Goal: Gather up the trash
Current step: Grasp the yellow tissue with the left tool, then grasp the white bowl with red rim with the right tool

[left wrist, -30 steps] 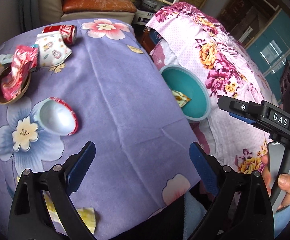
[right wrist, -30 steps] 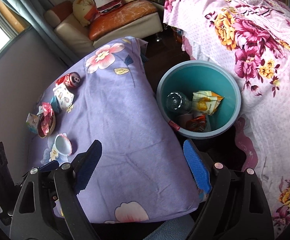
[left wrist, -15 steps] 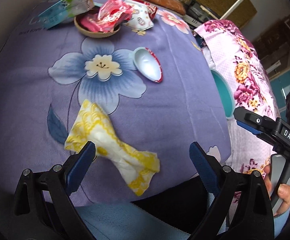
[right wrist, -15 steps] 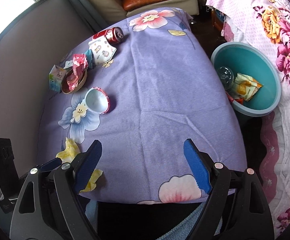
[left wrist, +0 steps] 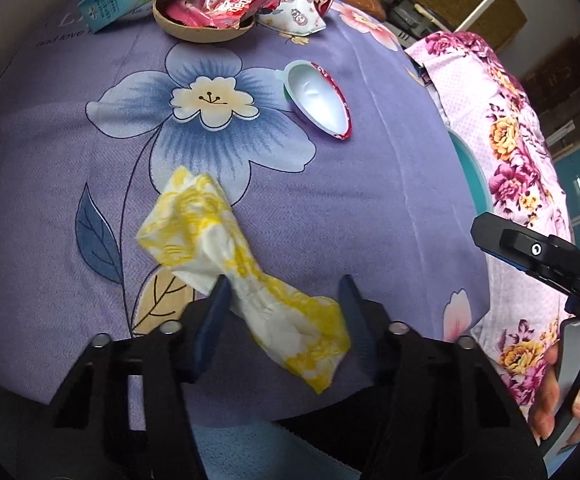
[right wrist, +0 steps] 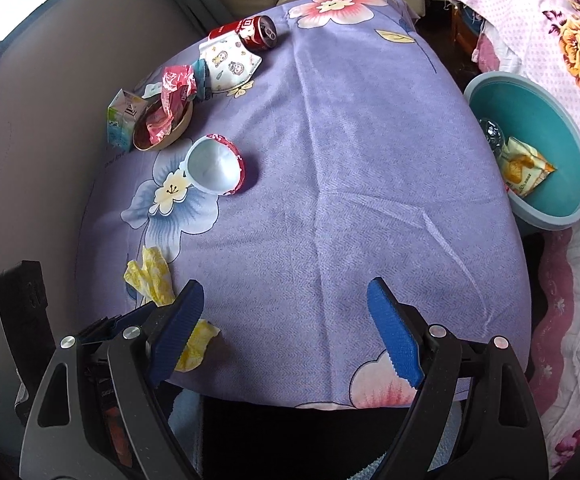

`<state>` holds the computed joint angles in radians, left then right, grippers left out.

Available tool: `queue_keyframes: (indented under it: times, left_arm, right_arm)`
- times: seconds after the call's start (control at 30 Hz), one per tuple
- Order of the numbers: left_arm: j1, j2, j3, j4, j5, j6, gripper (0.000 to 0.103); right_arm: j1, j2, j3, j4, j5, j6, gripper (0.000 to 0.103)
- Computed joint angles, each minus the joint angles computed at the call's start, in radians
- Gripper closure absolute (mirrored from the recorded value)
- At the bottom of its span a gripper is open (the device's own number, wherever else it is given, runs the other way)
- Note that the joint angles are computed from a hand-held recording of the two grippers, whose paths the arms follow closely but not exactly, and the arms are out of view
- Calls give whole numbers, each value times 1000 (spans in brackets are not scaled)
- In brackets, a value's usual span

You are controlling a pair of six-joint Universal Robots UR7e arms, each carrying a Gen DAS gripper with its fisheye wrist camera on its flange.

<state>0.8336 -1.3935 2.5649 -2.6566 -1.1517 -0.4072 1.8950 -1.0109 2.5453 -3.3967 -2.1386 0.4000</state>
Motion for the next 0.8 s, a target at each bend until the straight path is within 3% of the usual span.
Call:
queue_keyframes:
  times: [0.03, 0.1, 0.23, 0.43, 0.8]
  left_arm:
    - [6, 6, -1, -7, 7, 8, 76]
    - [28, 4, -6, -23, 6, 33, 86]
    - [68, 7, -29, -76, 35, 109, 87]
    - [148, 9, -91, -119, 9, 219, 87]
    - [248, 26, -174, -91, -32, 305, 86]
  right_arm:
    - [-5, 1, -3, 2, 2, -5, 23]
    - [-12, 7, -14, 10, 5, -19, 23]
    - [-24, 33, -64, 33, -4, -75, 23]
    - [-30, 91, -176, 80, -11, -177, 23]
    - [-44, 218, -390, 243, -12, -269, 23]
